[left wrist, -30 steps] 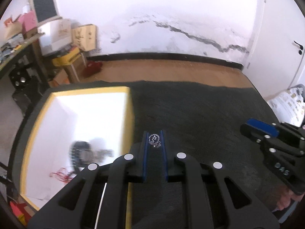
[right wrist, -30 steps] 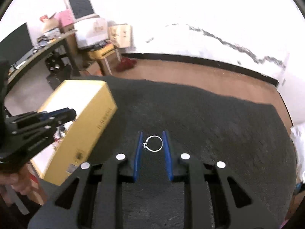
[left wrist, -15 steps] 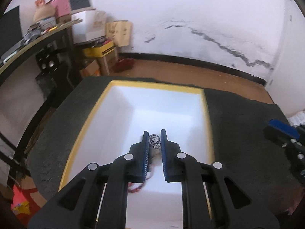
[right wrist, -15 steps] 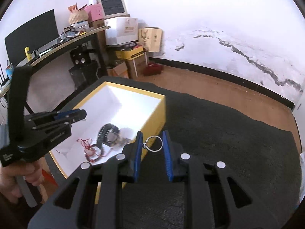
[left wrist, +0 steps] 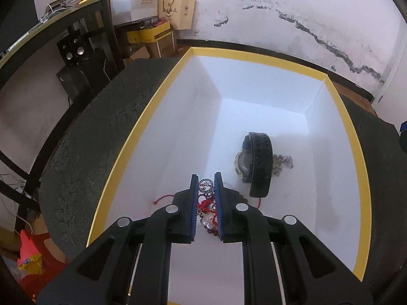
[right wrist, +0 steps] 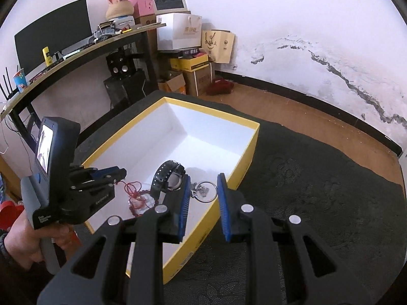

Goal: Organize jewelry
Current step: 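Carry the charm into the box with the left tool while the right tool carries the ring, then open the left tool to drop the charm while the right tool lowers and releases the ring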

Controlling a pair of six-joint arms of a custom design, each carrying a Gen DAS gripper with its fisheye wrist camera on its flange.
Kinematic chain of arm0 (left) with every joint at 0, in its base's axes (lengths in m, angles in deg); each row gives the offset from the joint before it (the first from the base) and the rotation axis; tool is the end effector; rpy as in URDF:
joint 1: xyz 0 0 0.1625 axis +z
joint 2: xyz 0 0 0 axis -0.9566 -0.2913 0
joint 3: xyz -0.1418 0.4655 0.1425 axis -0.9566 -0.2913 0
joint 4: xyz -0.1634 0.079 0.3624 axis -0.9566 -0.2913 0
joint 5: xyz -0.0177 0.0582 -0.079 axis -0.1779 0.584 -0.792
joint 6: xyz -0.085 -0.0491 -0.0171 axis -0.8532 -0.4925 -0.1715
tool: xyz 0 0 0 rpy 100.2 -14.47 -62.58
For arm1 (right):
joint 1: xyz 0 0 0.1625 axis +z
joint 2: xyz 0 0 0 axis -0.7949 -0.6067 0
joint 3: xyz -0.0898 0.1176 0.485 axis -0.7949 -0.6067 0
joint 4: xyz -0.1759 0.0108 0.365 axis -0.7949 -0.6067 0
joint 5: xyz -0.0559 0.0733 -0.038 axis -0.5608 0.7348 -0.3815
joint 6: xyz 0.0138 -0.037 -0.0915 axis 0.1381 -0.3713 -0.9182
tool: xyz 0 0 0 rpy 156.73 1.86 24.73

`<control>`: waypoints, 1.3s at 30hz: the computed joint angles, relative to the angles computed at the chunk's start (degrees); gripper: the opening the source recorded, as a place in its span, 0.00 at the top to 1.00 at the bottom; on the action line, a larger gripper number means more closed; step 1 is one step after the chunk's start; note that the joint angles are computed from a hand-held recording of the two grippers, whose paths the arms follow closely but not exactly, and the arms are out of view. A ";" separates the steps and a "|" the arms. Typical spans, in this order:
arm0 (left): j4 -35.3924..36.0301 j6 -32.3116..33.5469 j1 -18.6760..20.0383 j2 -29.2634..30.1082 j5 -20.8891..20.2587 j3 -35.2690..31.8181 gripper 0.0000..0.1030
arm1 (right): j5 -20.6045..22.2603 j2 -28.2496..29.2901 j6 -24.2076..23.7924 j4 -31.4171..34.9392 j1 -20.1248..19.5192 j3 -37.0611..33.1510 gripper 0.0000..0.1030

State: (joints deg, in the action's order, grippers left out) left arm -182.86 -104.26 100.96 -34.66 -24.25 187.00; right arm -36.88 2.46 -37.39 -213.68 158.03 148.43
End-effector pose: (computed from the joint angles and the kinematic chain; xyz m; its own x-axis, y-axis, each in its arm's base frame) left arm -0.2970 -0.3937 0.0810 -0.6884 0.0776 -0.7212 0.4493 0.8262 -0.3399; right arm 0.1801 -0.3416 0.2647 -0.7330 -0.2509 0.6323 -0.5907 0.6958 -0.4087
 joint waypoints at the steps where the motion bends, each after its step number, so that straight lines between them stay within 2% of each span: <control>1: -0.54 0.45 0.29 0.08 -0.39 -0.01 0.88 | -0.07 0.16 0.10 0.18 -0.02 -0.22 0.79; 23: 0.60 -0.76 0.40 2.09 -0.61 -0.90 0.86 | 1.26 -1.80 -0.23 0.67 0.02 0.69 0.79; 25: 0.80 -1.04 0.27 2.12 -0.48 -0.88 0.67 | 1.32 -1.83 -0.20 0.75 0.02 0.66 0.79; 26: 0.21 -1.39 0.07 1.99 -0.29 -0.56 0.37 | 1.30 -1.86 -0.17 0.90 0.06 0.63 0.79; 27: -0.63 -1.48 -0.11 1.87 -0.11 -0.28 0.23 | 1.19 -1.82 -0.17 1.04 0.19 0.59 0.79; 30: -3.07 -0.65 -0.62 1.42 -0.45 0.39 0.15 | 1.20 -1.69 -0.46 1.49 0.23 0.47 0.79; 36: -6.06 0.67 -1.70 0.55 -2.65 1.76 0.11 | -0.29 -2.20 0.91 4.49 2.10 -0.68 0.79; 39: -6.65 0.54 -2.94 -0.05 -3.05 2.63 0.09 | -1.60 -2.04 2.77 8.57 3.69 -2.80 0.79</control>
